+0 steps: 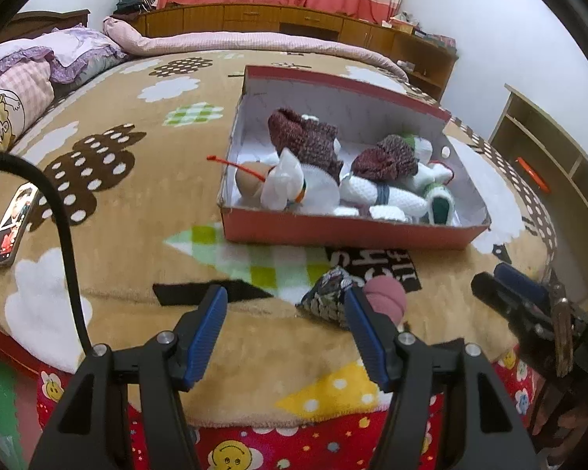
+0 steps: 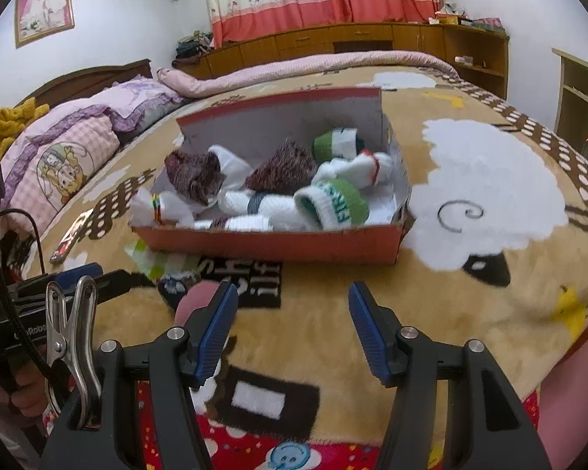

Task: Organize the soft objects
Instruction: 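Withdraw both grippers from the box toward the patterned pouch and pink ball, then grasp the pink ball with right while left grasps the black-white patterned pouch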

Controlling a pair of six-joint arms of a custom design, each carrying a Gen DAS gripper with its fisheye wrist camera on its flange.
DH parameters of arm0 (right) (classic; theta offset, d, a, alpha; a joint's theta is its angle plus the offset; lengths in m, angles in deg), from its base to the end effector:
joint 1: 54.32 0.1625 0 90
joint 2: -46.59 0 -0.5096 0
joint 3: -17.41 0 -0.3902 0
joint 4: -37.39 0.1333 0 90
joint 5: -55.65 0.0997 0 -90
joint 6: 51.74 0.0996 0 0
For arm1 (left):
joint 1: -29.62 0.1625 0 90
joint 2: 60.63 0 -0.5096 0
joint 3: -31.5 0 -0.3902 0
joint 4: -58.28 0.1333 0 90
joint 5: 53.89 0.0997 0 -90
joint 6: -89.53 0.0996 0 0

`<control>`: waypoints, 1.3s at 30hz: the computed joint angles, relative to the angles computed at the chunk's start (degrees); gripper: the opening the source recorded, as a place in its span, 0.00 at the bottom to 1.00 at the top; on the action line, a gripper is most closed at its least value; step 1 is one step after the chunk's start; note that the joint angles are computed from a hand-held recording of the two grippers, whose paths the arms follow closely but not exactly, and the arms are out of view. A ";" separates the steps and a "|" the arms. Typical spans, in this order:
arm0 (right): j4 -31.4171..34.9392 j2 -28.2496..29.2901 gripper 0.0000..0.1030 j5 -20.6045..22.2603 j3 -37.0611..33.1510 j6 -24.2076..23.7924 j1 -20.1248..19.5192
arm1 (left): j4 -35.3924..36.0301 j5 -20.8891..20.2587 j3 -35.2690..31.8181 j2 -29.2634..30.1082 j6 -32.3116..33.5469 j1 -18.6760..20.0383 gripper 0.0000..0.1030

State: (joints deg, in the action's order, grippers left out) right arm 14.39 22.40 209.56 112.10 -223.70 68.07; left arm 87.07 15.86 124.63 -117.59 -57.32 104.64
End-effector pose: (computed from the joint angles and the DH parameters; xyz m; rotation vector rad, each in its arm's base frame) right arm 0.3323 -0.4419 -0.0962 -0.0535 -2.1004 1.1852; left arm 0.0220 -0.5670 0.2325 0.9965 2.4921 -0.5124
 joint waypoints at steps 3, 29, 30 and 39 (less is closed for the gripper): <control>2.82 1.24 0.58 -0.43 -1.29 1.99 -0.08 | 0.80 -0.59 -0.39 0.75 0.51 0.59 0.64; 12.38 5.73 0.58 -9.59 -9.09 5.38 -2.83 | 2.69 -1.67 -3.09 3.90 0.99 3.84 0.64; 12.55 5.79 0.58 -10.09 -9.31 5.29 -2.98 | 2.76 -1.66 -3.18 4.01 1.02 3.90 0.64; 13.54 6.52 0.48 -14.86 -10.80 4.30 -4.49 | 2.75 -1.85 -3.30 4.36 1.01 4.00 0.64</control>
State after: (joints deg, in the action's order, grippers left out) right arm 27.93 28.91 194.70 101.29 -219.40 63.59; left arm 89.82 14.01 121.33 -113.24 -56.31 108.63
